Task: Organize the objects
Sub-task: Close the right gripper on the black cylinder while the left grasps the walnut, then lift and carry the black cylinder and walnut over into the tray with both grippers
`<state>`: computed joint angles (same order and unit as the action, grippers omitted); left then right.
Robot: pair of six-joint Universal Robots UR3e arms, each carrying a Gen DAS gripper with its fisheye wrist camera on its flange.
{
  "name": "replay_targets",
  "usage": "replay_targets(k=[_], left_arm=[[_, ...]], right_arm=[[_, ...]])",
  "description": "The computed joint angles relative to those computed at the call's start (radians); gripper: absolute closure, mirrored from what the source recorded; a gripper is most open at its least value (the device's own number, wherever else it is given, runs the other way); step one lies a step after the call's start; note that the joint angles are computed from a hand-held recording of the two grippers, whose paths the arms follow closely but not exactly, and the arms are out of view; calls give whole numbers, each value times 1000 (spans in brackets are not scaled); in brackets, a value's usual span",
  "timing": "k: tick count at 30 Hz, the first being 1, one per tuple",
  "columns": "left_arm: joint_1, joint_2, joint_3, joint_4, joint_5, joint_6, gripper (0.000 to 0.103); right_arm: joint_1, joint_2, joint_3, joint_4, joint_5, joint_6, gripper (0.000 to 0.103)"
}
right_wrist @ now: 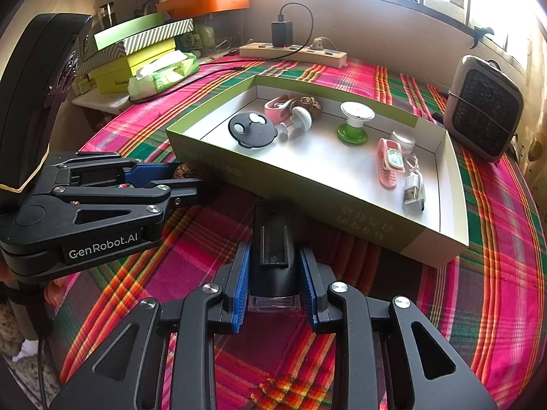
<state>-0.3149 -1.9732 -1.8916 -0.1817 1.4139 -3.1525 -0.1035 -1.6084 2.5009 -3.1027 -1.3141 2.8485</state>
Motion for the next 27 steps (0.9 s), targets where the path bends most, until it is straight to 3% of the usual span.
replay_targets(k=[27], left_arm=[[-12, 49, -67, 25, 2, 0, 76]], right_arm=[[-33, -89, 68, 16, 37, 36, 74]])
